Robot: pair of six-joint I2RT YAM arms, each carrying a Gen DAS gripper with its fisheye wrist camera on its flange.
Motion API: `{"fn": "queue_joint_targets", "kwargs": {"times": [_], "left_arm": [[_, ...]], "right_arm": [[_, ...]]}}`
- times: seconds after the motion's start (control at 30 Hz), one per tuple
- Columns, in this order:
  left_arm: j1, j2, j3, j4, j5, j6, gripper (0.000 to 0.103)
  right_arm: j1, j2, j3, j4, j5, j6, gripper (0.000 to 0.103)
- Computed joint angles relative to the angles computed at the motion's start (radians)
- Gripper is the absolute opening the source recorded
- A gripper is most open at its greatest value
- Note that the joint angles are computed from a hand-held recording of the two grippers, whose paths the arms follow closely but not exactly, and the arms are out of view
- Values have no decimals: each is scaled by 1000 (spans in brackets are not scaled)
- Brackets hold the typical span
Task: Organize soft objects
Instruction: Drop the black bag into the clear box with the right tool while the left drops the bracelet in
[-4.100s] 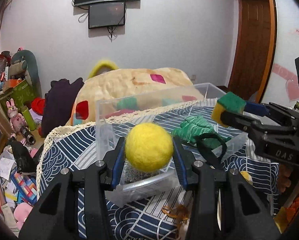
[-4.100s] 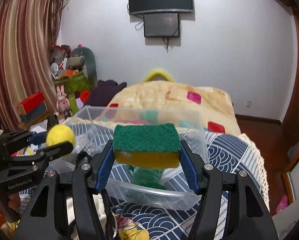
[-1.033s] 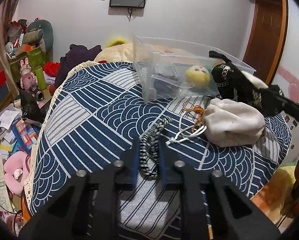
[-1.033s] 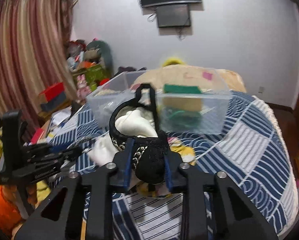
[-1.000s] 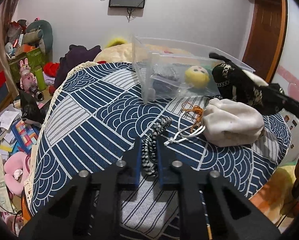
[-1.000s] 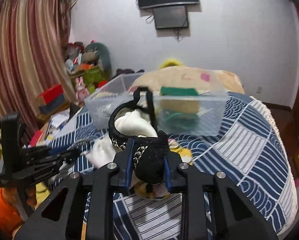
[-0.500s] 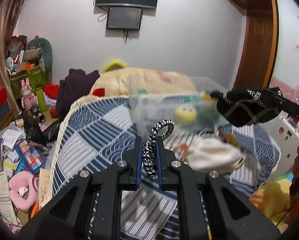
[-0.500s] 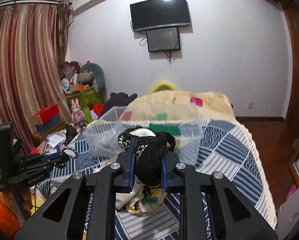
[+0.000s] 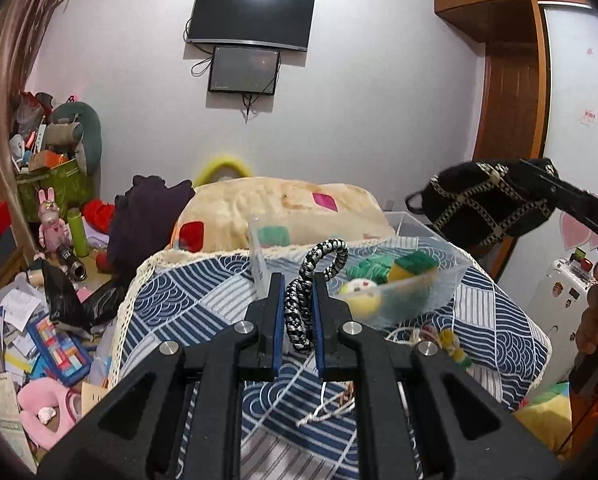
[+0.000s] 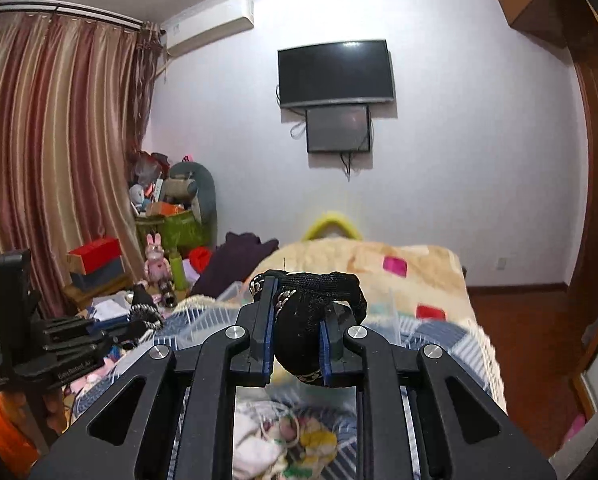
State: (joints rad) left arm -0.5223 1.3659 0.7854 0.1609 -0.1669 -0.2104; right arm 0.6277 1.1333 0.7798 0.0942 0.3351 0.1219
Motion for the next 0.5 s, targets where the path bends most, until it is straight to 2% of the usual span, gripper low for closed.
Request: {"fn": "queue_joint_targets", "kwargs": {"times": [0.23, 0.5], "left_arm": [[12, 95, 99, 3, 20, 18, 12], [30, 266, 258, -53, 56, 23, 12]], "right_arm": [[-23, 126, 79, 48, -39, -18, 15], [-54, 279, 163, 60, -104, -20, 15]]}}
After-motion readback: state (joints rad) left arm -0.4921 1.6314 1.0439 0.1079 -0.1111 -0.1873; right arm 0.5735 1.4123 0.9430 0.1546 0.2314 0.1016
